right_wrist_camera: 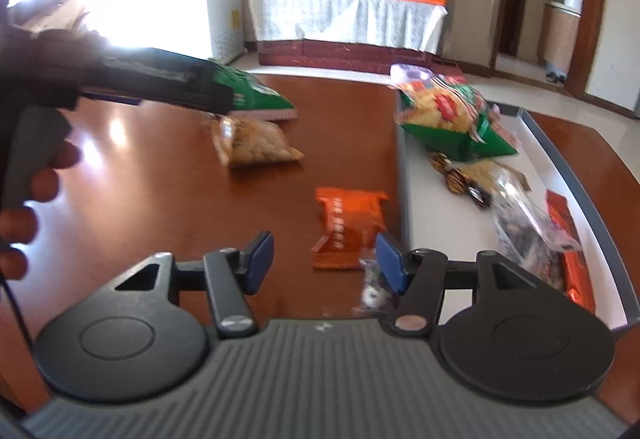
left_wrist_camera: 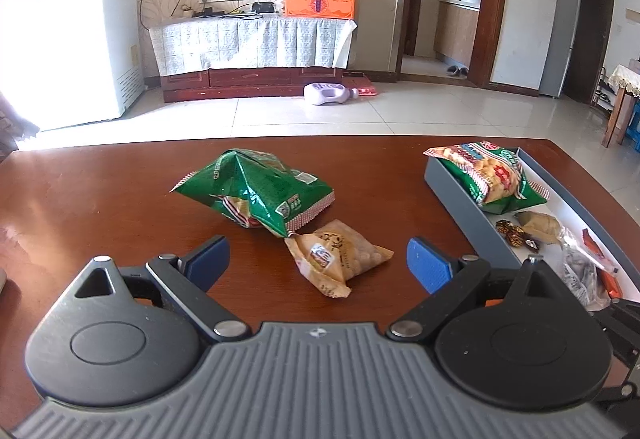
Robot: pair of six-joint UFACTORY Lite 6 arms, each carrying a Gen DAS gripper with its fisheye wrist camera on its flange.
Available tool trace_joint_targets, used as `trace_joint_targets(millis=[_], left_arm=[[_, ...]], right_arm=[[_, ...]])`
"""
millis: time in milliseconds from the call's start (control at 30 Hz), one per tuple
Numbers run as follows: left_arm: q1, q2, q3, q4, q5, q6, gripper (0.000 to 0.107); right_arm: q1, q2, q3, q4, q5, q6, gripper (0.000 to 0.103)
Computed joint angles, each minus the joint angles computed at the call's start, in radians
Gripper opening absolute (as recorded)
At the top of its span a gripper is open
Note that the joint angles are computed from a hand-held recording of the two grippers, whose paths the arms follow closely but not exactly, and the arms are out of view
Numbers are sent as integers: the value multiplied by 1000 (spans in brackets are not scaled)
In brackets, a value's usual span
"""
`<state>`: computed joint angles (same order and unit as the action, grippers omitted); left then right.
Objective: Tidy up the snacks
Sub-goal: 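Move both grippers back to the table, the right over the orange wrapped snack, then grasp the tan bag of nuts with the left gripper while the right hovers over the orange snack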
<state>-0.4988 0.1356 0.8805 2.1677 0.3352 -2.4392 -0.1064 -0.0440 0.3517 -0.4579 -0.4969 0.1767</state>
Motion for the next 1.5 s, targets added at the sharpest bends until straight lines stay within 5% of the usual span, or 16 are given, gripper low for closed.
trace_joint_targets(millis=[167,567,800,1133,1500], left_arm=[[29,8,-2,28,-10,-23,97],[98,3,-35,157,-13,-116,97],[119,4,-40,210,-17,-160,97],[73,57,-26,238,5,-174,97],[43,274,124,276,29,-222,97]], right_arm=[[-9,5,-2,-24,-17,18,59],[80,188,138,223,-56,-134,59],[91,203,157,105,-46,-27,60],[181,278,193,440,-42,-328,63],[127,247,173,255,-22,-214,52]])
